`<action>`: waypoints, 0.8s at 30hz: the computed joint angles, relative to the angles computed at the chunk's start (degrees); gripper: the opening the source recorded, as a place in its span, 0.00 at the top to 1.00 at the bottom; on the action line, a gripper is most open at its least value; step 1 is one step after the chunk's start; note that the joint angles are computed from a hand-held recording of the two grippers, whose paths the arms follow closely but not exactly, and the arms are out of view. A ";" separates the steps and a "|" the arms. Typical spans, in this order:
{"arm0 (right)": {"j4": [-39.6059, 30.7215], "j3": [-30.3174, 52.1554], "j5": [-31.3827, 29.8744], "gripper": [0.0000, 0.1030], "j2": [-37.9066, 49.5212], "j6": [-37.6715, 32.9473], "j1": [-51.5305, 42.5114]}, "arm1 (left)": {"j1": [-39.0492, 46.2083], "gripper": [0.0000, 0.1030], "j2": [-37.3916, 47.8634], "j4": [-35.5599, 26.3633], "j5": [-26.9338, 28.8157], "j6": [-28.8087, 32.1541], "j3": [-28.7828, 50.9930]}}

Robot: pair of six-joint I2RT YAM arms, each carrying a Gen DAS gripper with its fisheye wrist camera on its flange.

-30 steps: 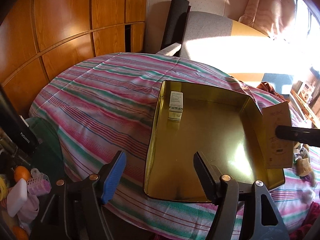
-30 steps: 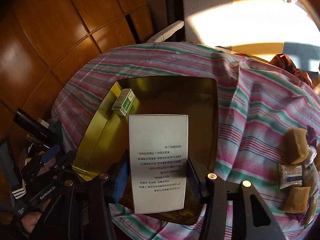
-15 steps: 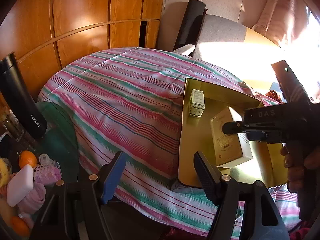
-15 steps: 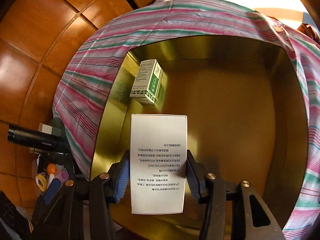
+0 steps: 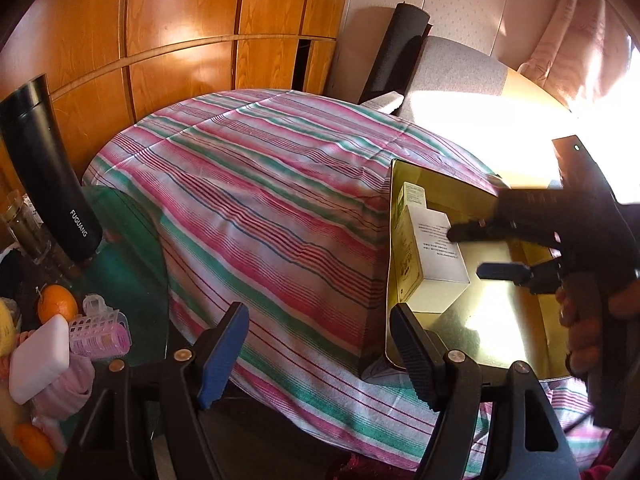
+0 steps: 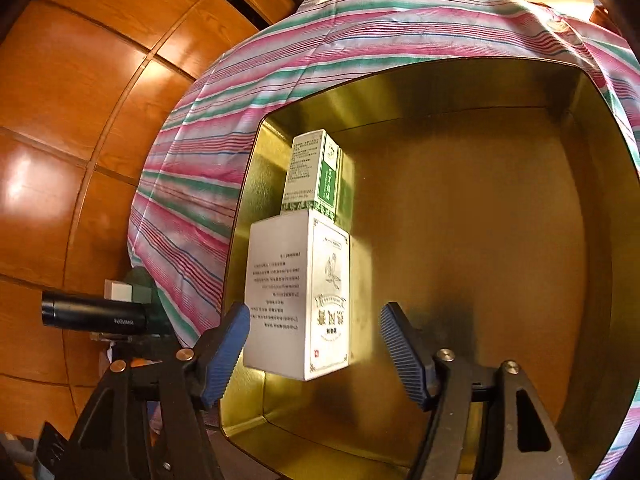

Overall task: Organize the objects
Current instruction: 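Lower the white instruction box into the gold tray and open the right tool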

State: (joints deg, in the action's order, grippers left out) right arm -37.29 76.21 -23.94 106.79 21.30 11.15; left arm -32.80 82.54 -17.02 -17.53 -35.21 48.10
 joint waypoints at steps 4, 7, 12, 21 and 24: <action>-1.12 -3.16 1.53 0.36 -2.20 -4.82 2.22 | -0.06 0.28 -0.20 0.25 0.30 -0.13 0.06; -1.03 -3.48 1.24 0.41 -1.12 -5.90 3.91 | -0.41 0.28 0.08 0.08 0.20 -0.19 0.51; 3.46 -2.37 -1.89 0.43 1.76 -4.39 4.74 | -0.74 0.26 -0.20 -0.81 -0.42 -0.42 0.70; 4.42 -6.02 -0.41 0.43 -5.15 -7.16 3.47 | -1.58 0.22 -1.38 -1.98 -2.21 -0.85 0.86; 4.98 -8.85 5.31 0.43 -9.84 -8.27 4.88 | -3.08 0.21 -1.88 -2.38 -3.99 -0.54 1.17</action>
State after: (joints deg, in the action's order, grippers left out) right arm -32.31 67.37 -18.63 96.95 13.03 16.02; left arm -35.88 80.67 -19.40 -21.52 -35.75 49.27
